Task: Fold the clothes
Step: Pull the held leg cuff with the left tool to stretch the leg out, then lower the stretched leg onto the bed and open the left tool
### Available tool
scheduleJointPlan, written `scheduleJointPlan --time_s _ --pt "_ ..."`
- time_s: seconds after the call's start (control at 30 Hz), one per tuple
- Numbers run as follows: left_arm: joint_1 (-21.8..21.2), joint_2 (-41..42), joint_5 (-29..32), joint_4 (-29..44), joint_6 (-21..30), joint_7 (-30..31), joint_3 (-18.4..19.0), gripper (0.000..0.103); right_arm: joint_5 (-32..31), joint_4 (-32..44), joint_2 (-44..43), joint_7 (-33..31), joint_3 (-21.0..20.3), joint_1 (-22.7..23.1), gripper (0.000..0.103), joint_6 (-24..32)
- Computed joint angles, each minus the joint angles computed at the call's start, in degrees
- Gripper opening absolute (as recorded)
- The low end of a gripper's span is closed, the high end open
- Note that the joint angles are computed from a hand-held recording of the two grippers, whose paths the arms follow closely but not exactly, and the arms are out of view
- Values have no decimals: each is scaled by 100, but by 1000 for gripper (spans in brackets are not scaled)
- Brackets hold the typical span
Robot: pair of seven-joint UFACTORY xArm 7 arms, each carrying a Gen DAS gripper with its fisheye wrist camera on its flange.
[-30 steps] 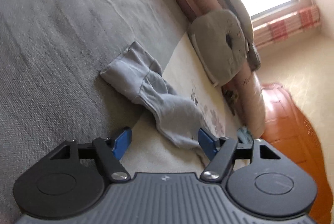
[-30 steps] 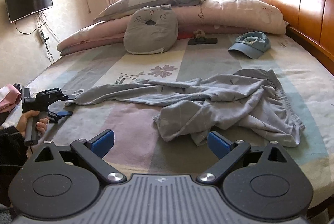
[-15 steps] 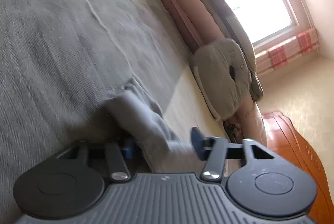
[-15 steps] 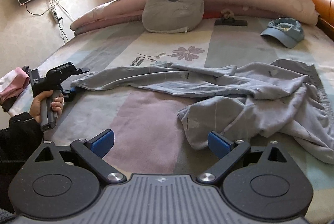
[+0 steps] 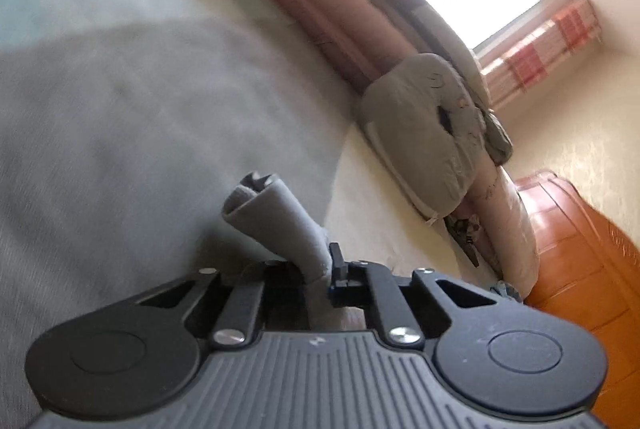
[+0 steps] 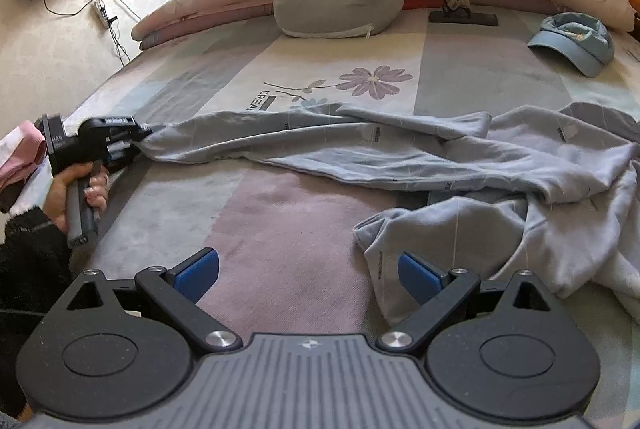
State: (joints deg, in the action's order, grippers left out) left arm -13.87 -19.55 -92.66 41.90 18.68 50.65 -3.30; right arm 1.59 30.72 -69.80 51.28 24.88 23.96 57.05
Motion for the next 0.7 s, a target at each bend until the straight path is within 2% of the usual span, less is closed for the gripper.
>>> scheduleJointPlan --time_s 0.4,0.57,0.7 --pt "-189 1253 2485 1968 -317 -850 -22 9 -288 -179 -108 -634 -515 -335 99 -442" --pt "-156 2059 3250 2994 -462 -1305 -186 9 -348 -357 -333 -829 -698 -579 99 -564" --pt "29 2686 3482 3813 -541 -1485 -460 9 -396 -496 -473 -934 -801 -812 99 -607"
